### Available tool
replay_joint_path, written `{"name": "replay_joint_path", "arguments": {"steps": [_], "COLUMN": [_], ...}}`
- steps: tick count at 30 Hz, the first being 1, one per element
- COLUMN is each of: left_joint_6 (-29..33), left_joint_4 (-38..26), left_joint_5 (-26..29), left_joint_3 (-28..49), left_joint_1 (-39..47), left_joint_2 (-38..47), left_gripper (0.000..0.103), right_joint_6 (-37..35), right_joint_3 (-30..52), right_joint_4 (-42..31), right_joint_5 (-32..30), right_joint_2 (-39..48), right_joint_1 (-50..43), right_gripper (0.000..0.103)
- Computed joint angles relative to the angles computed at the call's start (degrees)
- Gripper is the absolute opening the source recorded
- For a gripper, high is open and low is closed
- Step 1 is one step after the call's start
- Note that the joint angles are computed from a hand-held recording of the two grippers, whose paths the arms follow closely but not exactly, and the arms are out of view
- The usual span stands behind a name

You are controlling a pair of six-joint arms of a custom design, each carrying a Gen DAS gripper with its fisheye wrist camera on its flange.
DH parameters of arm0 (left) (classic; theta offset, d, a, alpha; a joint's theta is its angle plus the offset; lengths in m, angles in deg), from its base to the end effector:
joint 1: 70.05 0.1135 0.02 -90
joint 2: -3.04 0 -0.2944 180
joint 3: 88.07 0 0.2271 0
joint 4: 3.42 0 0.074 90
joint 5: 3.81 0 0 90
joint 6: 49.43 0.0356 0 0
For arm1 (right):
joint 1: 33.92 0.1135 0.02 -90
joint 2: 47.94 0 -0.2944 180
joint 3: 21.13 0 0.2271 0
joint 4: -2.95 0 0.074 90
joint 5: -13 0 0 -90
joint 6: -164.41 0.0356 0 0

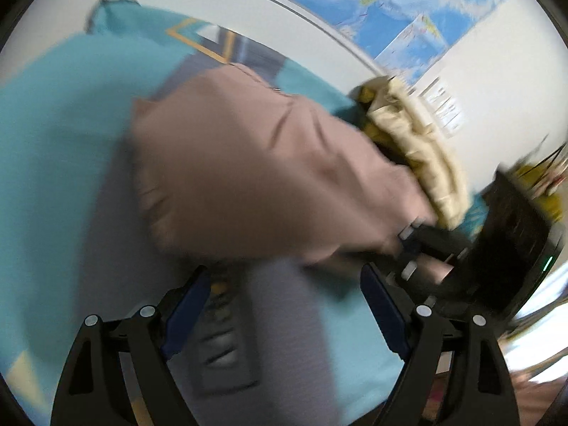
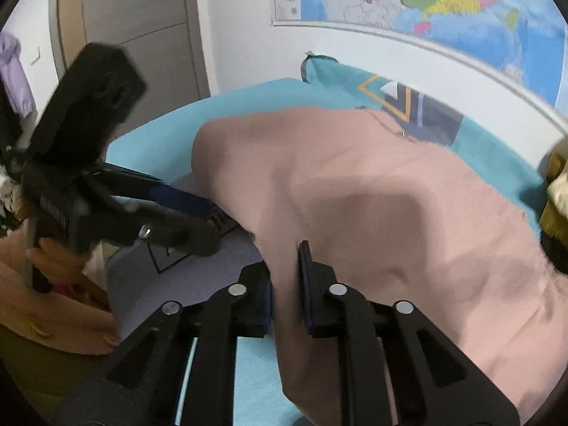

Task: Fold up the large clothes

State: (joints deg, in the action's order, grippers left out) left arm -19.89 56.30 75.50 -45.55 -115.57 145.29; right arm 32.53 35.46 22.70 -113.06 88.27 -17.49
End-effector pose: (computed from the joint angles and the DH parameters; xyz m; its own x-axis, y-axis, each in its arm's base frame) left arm 0.2134 -0.2079 -0.0002 -0.7455 -0.4610 -0.4814 -0.0953 0.7885 -0.6076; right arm 0.3058 0.1120 0.0050 -0.2758 -0.6440 -0.7136 -0.9350 0.3518 0.0440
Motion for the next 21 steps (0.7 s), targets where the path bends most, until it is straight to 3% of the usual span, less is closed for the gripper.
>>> {"name": "replay_joint_path", "arguments": {"steps": [3,4,6,9,10,13,15,17,21], "left_joint_6": [-1.81,-2.23,-2.17,-1.08,0.11,1.38,0.92,0.73,2.30], "left_joint_4": [5.54,6.27,4.17,0.41,-2.54,-6.42,-6.07,-6.55,-12.10], "left_joint_5": [4.91,4.28,4.53,5.35,5.23,5.01,5.74,5.40,3.41], "left_joint_3": [2.88,3.36,5.12,7.91,9.26,10.47,10.22,10.37,12.66], "left_joint_1": [3.95,4.29,5.54,7.06,7.28,8.37,9.23,9.25,8.16], "left_joint_2": [3.98,4.34,3.96,3.28,2.61,1.92,2.22,2.23,0.90], "left_gripper": [0.086,0.086,0.086,0.082,0.078,0.058,0.050,0.050,0.060], "right_joint_6": [1.31,1.63,-1.01,-10.53,-14.57,-14.58,-9.34,-1.51,10.66], "right_joint_3": [-0.25,-0.33,0.73,6.01,9.55,15.74,16.87,16.38,13.63], "right_joint_4": [-2.64,-4.19,-13.27,-34.73,-44.45,-55.30,-53.27,-47.23,-35.00], "right_joint_5": [-2.56,-3.75,-10.36,-18.06,-19.70,-19.25,-18.61,-18.45,-19.34], "right_joint_2": [-0.34,-0.91,-2.16,-1.25,0.70,5.49,6.72,7.04,6.34], "right_joint_1": [-1.96,-3.05,-8.54,-19.58,-24.69,-35.78,-40.23,-43.52,-42.07], "right_gripper": [0.024,0.030,0.037,0.055,0.059,0.068,0.071,0.077,0.077]}}
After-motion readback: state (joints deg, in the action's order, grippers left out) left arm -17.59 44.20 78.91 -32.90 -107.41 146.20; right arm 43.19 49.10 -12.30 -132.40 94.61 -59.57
